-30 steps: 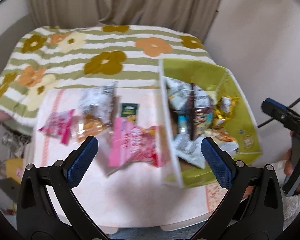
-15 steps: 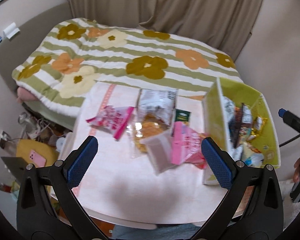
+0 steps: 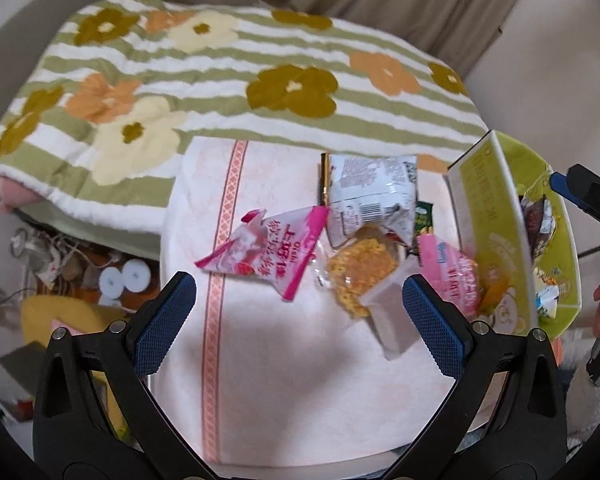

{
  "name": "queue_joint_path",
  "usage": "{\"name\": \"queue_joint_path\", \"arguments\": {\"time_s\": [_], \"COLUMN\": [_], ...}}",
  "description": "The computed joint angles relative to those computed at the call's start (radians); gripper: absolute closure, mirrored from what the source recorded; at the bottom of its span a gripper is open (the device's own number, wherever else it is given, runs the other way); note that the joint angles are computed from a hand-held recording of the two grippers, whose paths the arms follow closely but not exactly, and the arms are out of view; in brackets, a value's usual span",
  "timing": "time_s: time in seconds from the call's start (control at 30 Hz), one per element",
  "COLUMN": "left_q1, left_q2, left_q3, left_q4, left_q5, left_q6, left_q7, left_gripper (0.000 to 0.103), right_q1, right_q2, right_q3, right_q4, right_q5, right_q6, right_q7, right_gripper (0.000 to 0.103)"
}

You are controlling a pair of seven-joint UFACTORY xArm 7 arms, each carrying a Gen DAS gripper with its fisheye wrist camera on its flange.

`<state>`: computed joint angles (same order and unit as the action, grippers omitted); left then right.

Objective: Organize snacks
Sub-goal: 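Move both tools back over the snacks left on the table, then grasp the pink-white Oishi bag with the left tool while the right tool grasps the white TAIRE bag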

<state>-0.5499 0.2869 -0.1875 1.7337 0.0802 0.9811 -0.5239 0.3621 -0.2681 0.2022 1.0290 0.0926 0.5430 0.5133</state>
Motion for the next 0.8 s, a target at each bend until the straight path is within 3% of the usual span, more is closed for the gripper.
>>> {"name": "queue_joint_path", "arguments": {"time_s": [0.17, 0.37, 0.6, 0.8], "left_q1": [0.069, 0.104, 0.099, 0.095], "left_q2": [0.104, 0.253, 0.352, 0.384], "left_q3": [-0.018, -0.024, -0.013, -0.005], "left_q4": [0.065, 0.187, 0.273, 0.294], "left_q5": [-0.123, -0.219, -0.246, -0.255], "left_q6": [0.017, 0.082, 0.136, 0.139], "left_q7": [0.208, 0.371, 0.456, 0.471], "left_gripper": [0.001, 0.002, 0.018, 0.026], "right_q1": [0.001, 0.021, 0.034, 0.035], "right_q2": [0.154, 0.3, 0.38, 0.443], "right_q3": [0.015, 0.006, -0.013, -0.023], "right_q4": [0.101, 0.198, 0.233, 0.284], "right_q5": [-0.015, -0.097, -0.073, -0.064], "right_q6": [0.034, 0.099, 0.129, 0.151], "right_q7": [0.088, 0.213, 0.214, 0.192], "right_gripper": [0.006, 0.006, 0.006, 0.006]}}
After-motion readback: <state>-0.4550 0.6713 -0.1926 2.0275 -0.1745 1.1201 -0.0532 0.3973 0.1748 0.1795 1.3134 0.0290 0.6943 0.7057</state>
